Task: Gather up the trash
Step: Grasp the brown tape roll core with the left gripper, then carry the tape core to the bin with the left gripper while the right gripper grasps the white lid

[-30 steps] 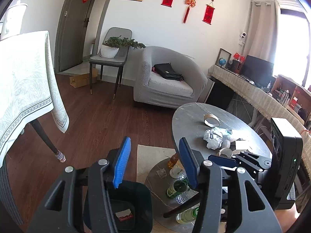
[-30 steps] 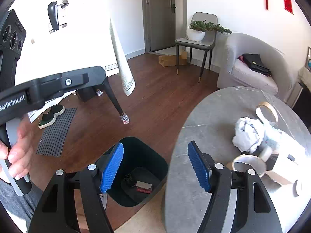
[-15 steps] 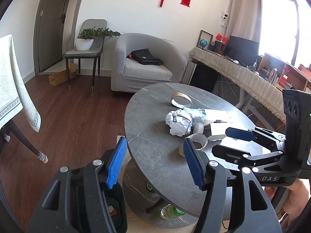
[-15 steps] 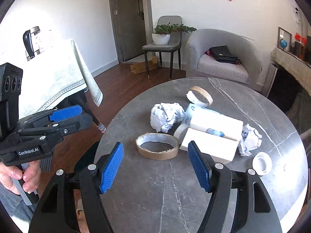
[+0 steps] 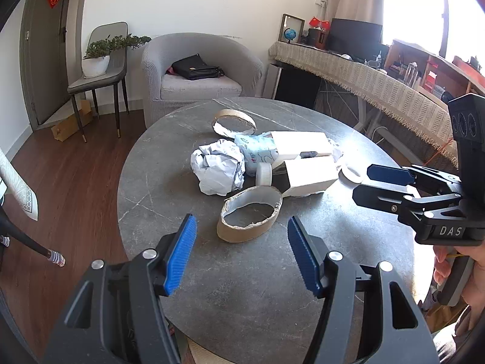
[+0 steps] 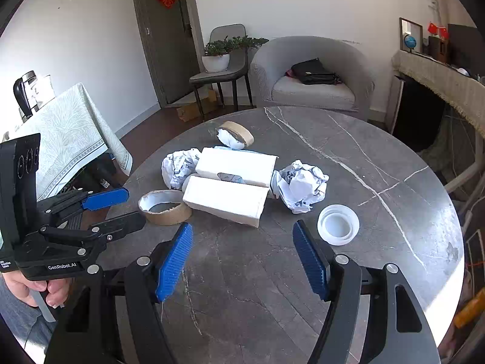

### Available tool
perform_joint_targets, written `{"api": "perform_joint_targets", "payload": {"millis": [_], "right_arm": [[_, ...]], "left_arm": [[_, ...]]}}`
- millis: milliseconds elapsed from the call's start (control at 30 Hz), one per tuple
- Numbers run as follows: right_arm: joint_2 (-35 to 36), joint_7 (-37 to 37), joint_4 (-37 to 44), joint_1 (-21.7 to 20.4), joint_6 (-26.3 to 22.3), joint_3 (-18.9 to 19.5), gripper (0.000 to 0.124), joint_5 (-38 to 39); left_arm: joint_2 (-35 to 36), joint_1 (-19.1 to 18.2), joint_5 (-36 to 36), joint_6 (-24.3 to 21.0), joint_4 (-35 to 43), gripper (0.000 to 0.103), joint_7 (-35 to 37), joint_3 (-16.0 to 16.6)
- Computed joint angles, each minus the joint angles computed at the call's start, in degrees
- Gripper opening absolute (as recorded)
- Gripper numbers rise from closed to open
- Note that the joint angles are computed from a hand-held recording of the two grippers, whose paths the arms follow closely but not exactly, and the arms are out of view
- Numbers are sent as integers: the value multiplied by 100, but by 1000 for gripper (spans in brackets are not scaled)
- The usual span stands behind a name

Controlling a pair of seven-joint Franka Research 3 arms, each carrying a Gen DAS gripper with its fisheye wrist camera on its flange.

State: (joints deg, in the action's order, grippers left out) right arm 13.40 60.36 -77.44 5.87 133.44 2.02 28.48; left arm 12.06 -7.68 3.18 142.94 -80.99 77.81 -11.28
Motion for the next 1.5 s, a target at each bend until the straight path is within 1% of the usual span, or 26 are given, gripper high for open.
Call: {"api": "perform_joint_targets", "payload": {"millis": [200,300,467,600,633,667,700,900,1067,1200,1267,1400,1500], "right_arm": [[36,-58,19,-132,-49,-69,70,0],[103,41,88,-164,-67,-128,70,-144],[327,200,395,-226,-238,-186,70,-434],[423,241,504,-290,-271,-177,70,-485],[445,266,530,-299,-273,-178,70,-500],[475,310,567,-299,-279,-181,71,-526],[509,346,609,-299,-289,-186,71,-563],[767,462,1020,-302,-444,-157,71,-699],[904,555,1213,-251,-572,-165,71,-901],[1060,674,1441,-199,-691,-182,71,-1075],[1177,731,1641,-188,-843,-186,71,-1154],[1257,815,1775,-197,-977,-187,71,-1224],[1395,853,2028,-203,-1123,-189,63,-1289]], "left_arm": [[310,-97,147,-235,372,66,-113,-3],[447,-135,214,-312,560,66,-145,-1],[710,-213,322,-491,964,66,-219,11],[839,-244,358,-579,1156,63,-278,18],[852,-247,368,-597,1176,61,-300,25],[878,-268,412,-637,1218,58,-351,45],[904,-273,425,-662,1256,57,-376,51],[767,-188,249,-459,1000,55,-277,-26],[585,-103,40,-361,735,54,-27,-95],[411,-55,-104,-192,502,54,21,-97],[327,-13,-202,-98,393,54,34,-95],[194,59,-317,20,236,54,45,-68],[74,112,-384,51,105,54,71,-49]]}}
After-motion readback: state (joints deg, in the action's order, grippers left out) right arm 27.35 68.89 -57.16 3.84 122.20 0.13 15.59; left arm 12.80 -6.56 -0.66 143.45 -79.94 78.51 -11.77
